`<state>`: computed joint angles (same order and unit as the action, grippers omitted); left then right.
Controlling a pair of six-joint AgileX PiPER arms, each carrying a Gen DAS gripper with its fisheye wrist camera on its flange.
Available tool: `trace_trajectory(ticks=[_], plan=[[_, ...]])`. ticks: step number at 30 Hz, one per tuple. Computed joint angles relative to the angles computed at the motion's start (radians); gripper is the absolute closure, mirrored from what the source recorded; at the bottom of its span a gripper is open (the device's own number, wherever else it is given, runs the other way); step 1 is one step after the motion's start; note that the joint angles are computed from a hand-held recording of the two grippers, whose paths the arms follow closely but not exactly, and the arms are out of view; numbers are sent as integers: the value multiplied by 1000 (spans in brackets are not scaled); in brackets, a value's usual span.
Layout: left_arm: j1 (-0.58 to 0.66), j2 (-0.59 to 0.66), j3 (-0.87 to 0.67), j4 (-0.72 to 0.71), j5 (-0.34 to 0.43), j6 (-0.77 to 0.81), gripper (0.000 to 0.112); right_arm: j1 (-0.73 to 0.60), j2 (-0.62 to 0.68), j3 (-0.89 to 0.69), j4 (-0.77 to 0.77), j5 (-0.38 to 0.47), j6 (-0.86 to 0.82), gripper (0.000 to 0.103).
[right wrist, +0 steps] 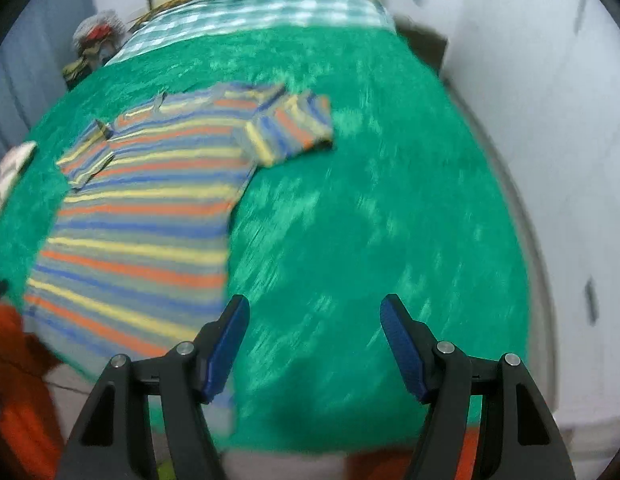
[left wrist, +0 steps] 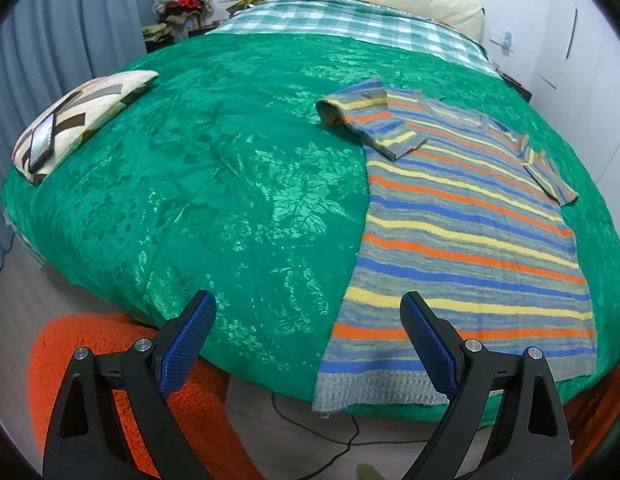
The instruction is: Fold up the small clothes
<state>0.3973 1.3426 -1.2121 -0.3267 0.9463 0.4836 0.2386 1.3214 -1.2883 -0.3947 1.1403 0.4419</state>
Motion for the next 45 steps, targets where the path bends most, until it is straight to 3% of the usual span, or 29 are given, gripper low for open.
trace_trajectory(ticks=[3,6,9,13,16,17,18,19,24,28,34,37,42,45], plan=[[-18,7,-2,26,0,-29,18,-62,149,-140,-65,-13,-98,35],[-50,3,5,63,-13,-66,18,-93,315,-313,29,-65,-247,35],[-75,1,2,95,-16,-95,18,-59,519,-511,130,-84,-379,35],[-75,4,-5,96,-8,-107,18,-4,728,-674,61,-104,-395,35],[-59,19,-20,85,8,-114,18,-34,883,-834,89,-4,-413,43],[-50,24,-25,75,14,-114,18,-59,886,-842,130,-1,-411,72],[-41,27,-27,65,18,-111,18,-86,858,-820,136,-16,-369,90],[-32,29,-28,57,21,-105,18,-125,803,-764,179,-63,-336,100],[-22,35,-27,41,29,-100,18,-358,535,-494,292,-225,-210,100],[-32,23,-19,43,20,-92,18,-574,428,-362,419,-253,-220,100],[-51,-9,3,58,7,-73,18,-725,426,-255,661,-250,-282,100],[-59,-11,6,76,2,-79,18,-751,433,-197,751,-290,-276,100],[-62,-3,3,87,0,-95,18,-785,454,-139,828,-322,-278,100],[-69,-5,5,97,-5,-101,18,-767,463,-139,796,-338,-272,101]])
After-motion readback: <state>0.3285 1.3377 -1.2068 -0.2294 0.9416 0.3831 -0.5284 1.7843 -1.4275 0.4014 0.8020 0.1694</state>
